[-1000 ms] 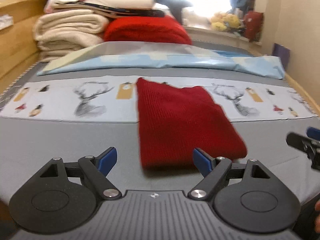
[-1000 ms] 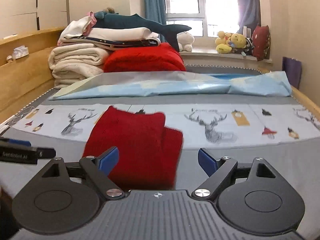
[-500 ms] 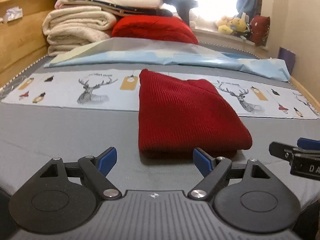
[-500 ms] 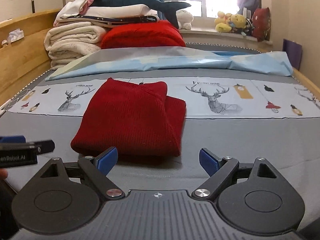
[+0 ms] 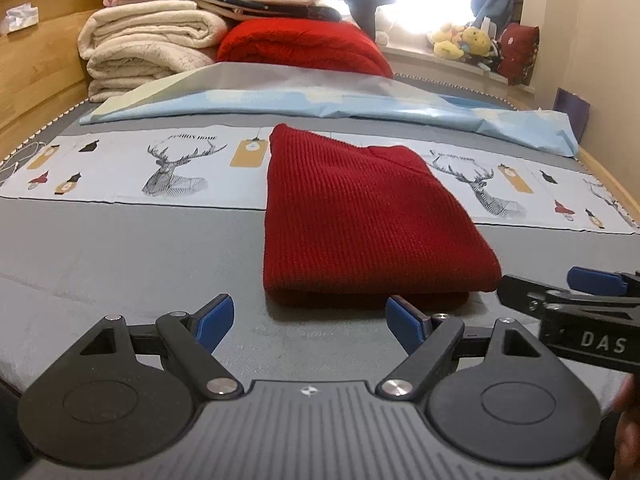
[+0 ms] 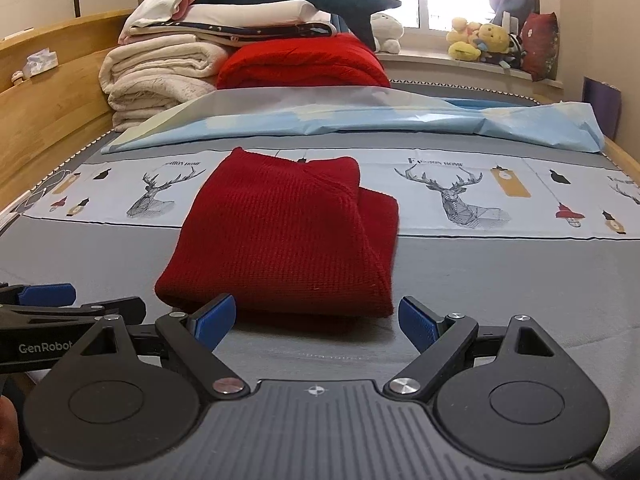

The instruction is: Fold small clothes

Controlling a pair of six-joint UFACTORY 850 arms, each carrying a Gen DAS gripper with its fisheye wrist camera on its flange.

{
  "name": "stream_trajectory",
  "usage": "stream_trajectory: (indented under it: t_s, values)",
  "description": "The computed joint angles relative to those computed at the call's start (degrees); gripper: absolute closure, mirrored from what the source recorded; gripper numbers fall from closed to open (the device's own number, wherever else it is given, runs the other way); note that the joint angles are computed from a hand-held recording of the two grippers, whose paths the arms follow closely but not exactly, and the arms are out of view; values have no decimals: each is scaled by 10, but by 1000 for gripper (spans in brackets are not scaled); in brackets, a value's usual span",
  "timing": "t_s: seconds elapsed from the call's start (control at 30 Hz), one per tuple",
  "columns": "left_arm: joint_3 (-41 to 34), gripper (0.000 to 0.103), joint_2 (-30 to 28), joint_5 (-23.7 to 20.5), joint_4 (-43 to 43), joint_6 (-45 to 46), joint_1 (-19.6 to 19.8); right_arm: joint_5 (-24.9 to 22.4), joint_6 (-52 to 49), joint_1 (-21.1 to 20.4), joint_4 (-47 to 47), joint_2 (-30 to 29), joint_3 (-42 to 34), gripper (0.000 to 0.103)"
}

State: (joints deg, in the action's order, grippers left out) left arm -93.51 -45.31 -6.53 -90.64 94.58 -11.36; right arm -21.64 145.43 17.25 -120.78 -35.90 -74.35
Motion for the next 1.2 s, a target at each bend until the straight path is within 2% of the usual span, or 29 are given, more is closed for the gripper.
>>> stream_trajectory:
  t_s: [0.3, 0.47, 1.2]
  values:
    - [2, 16, 0, -8, -31, 36, 2, -5, -4, 7, -15, -3, -5, 14]
    - [-3, 16, -3, -12, 14, -11, 4, -7, -10, 8, -13, -4, -7, 14]
    - [-5, 16, -5, -13, 15, -13, 4, -8, -13, 9, -6, -4, -7, 14]
